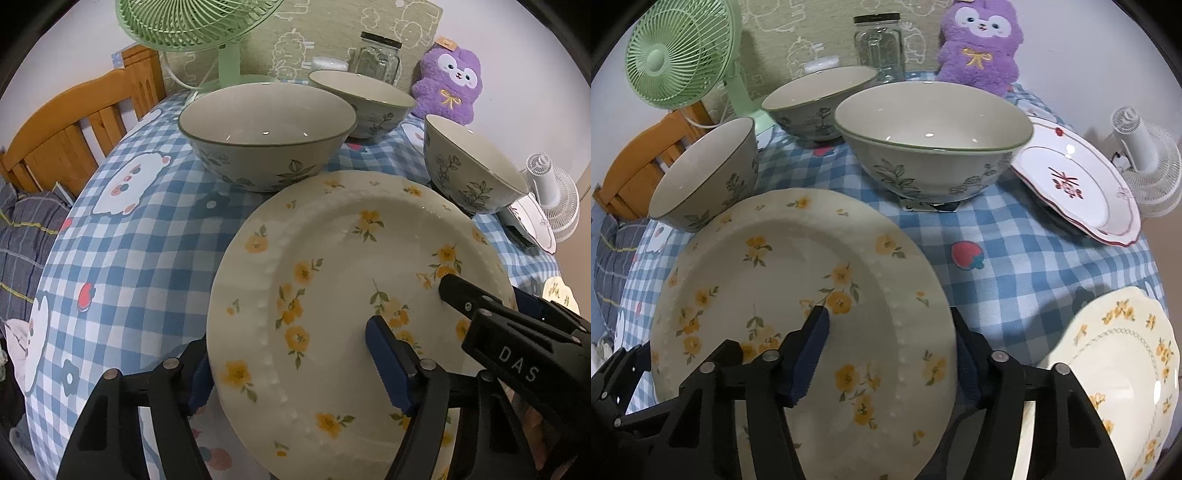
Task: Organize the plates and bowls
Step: 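Lift the round dotted-rim plate with both tools, tilting it upright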
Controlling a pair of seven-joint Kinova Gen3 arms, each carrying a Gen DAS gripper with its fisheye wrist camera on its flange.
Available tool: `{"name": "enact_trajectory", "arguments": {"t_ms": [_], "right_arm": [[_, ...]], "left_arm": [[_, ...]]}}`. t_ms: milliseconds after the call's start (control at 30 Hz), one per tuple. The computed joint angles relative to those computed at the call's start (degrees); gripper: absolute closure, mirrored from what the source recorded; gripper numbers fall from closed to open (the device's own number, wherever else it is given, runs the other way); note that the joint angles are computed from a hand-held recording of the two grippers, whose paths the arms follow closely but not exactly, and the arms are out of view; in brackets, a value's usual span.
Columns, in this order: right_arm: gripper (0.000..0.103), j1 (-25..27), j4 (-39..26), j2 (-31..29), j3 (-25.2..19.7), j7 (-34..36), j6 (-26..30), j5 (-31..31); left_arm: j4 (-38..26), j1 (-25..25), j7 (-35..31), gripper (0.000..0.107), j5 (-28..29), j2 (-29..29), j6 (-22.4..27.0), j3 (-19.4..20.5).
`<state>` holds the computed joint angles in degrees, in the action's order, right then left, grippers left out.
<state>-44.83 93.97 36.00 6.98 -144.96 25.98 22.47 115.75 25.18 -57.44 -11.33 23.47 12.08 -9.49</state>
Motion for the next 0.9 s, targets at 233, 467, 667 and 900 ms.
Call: {"name": "enact_trajectory", "arguments": {"t_ms": [233,467,667,900], "right_arm": [[0.040,-0.3,1.0,-0.9,-0.1,0.1,-0.2,0.1],[0.041,-0.7,1.5,-1.2,-0.7,-0.8,0.5,1.1],[0.042,-1.3,1.9,-1.5,-0.5,-1.5,0.6,1.4],[0.048,-0.6,2.6,-2.4,-1.2,-2.0,0.5,0.8]], "left_arm": [[0.8,4.2,3.7,0.036,-2.0,-0.8,0.1,-4.3],[1.4,1.7,4.0,0.037,-2.9,-1.3,0.5,-1.7],[2.2,4.7,6.4,0.041,-4.1,-1.9,0.3,-4.7],[2.6,4.3,8.8,0.047,-6.0,-2.7,1.0,-4.3]]}}
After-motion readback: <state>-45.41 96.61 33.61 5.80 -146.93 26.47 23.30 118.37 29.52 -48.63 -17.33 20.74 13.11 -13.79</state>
